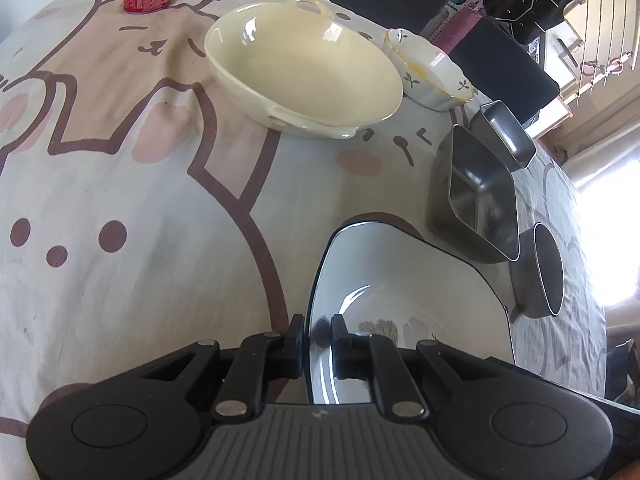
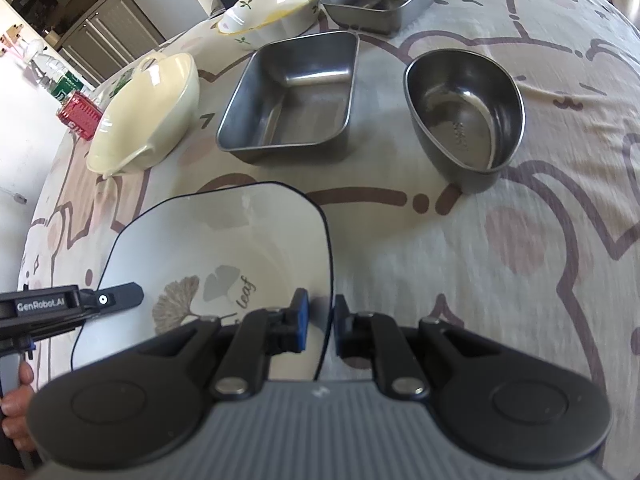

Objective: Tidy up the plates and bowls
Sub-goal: 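Lower the plate onto the cloth beside the steel trays and open both grippers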

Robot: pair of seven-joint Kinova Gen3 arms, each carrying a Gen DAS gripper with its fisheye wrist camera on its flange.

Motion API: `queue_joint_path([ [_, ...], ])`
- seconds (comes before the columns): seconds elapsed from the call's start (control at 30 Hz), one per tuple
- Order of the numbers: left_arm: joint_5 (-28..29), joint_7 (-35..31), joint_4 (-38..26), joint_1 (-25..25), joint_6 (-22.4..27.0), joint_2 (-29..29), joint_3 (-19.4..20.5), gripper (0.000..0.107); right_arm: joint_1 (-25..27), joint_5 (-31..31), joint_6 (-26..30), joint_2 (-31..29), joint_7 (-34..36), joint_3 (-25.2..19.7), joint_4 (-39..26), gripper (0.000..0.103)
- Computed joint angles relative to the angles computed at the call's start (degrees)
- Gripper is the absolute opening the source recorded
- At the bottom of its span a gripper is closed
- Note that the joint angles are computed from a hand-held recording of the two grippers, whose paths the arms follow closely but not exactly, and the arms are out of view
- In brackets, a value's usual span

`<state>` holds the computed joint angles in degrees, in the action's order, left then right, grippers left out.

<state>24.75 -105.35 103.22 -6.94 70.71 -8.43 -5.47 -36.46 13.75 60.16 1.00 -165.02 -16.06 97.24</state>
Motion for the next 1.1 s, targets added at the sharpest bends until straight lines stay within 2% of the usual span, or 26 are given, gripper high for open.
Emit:
queue_joint_path([
  [0.17,-0.99,0.44,-0.03,0.46,-0.68,0.0,0.58,0.016,-0.72,1.18,1.08,0.78,0.3,-0.18,-0.84,0.016],
  [0.4,-1.24,-0.34,-0.16,0.68,-0.19,0.23,0.49,0.018,-0.84,-0.14,1.93,1.77,2.21,0.28,-1.46,0.02],
  [0.87,-2.11,-0.33,-0.57,1.12,-0.62,0.96,1.21,0.022,-2.56,2.29,2.75,3.13,2.33,0.8,-2.68,0.02],
  [1.1,-5.87,0.37,-0.8,2.14,-1.11,1.48,2.88,0.022,-2.32,1.25,3.19,3.52,4.54,1.13,-2.89,0.019],
])
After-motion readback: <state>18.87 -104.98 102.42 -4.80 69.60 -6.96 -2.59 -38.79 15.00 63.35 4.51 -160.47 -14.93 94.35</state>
